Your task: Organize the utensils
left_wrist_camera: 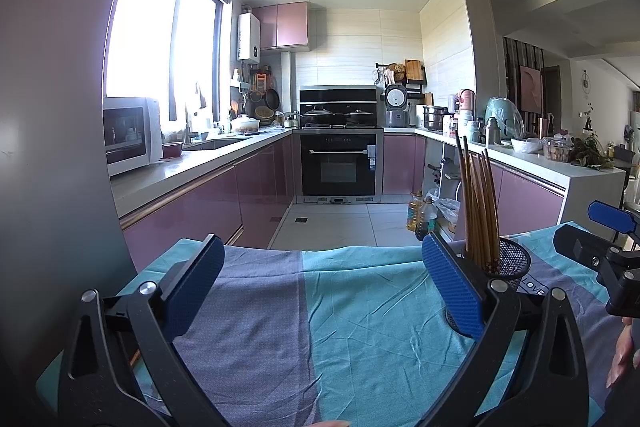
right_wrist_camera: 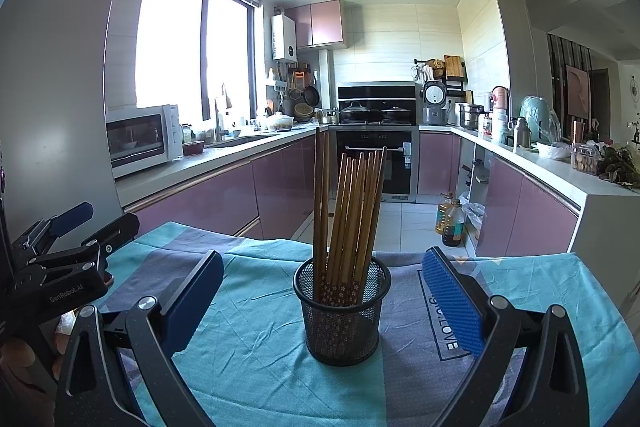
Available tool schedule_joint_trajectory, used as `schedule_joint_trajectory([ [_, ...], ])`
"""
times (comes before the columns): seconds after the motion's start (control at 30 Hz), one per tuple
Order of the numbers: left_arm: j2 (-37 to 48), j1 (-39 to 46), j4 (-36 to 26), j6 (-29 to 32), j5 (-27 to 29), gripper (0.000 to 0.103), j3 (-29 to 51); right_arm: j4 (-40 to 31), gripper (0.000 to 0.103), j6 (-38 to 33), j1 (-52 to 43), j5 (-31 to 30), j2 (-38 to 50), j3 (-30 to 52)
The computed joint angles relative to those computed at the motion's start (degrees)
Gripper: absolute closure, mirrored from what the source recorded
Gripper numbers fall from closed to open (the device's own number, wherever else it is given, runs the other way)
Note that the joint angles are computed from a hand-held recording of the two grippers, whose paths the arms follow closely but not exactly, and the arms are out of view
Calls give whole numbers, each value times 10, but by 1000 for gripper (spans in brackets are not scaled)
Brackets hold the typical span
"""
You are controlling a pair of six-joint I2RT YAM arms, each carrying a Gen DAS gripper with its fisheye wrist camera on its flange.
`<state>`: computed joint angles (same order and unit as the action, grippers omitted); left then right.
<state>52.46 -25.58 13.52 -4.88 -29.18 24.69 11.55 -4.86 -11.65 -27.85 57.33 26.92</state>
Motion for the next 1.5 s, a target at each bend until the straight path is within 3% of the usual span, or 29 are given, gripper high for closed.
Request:
schedule_joint_trajectory([
  [1.5,7,-14,5,-8,-13,6,-1,7,7,7,4,9,-2,0],
])
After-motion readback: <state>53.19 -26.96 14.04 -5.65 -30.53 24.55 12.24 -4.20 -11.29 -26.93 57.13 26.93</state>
